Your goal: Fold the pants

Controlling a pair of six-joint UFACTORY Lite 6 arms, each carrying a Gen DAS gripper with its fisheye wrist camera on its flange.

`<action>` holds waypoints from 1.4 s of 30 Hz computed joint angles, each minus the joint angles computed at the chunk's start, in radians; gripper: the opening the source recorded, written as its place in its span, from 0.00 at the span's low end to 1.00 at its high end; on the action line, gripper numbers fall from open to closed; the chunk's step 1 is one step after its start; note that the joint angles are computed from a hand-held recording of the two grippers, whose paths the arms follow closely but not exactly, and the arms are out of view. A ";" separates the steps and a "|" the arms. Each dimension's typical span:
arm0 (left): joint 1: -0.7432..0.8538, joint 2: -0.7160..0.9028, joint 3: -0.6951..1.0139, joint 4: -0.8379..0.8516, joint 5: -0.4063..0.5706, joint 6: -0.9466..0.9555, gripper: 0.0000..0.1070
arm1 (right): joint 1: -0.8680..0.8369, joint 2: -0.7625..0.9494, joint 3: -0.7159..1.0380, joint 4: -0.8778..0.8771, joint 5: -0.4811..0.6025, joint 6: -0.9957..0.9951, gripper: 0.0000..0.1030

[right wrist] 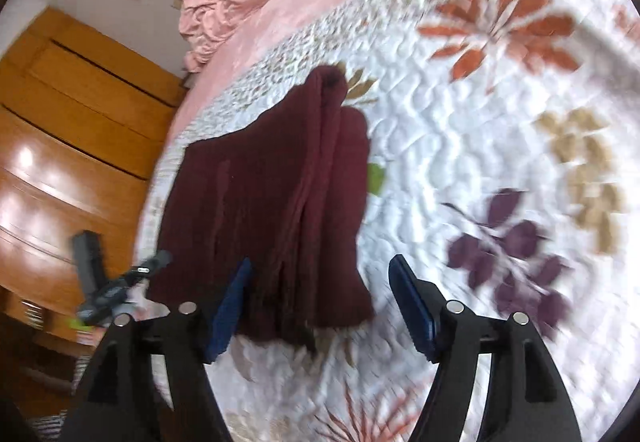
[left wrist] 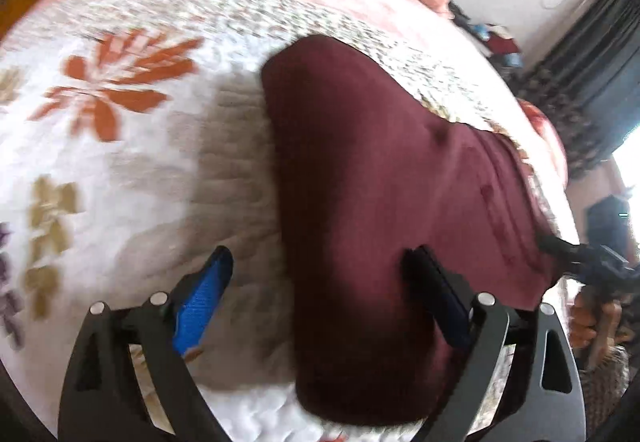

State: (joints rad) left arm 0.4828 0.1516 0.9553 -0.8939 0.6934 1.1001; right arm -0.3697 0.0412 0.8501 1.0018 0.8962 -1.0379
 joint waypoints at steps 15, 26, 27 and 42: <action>-0.054 -0.627 -0.309 0.427 0.027 -0.494 0.93 | 0.640 -0.753 -0.251 -0.981 -0.198 1.258 0.88; -0.097 -0.859 -0.345 0.567 0.128 -0.617 0.93 | 0.946 -0.828 -0.218 -1.252 -0.029 1.656 0.94; -0.093 -0.872 -0.342 0.564 0.140 -0.614 0.93 | 0.978 -0.822 -0.203 -1.290 -0.002 1.701 0.94; -0.192 -1.006 -0.322 0.730 0.182 -0.777 0.93 | 1.233 -0.770 -0.084 -1.519 0.196 1.976 0.96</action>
State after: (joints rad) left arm 0.2906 -0.8549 0.6334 -0.1635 0.8751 0.3226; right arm 0.8630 -0.7283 0.7660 -0.5169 1.0921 0.9384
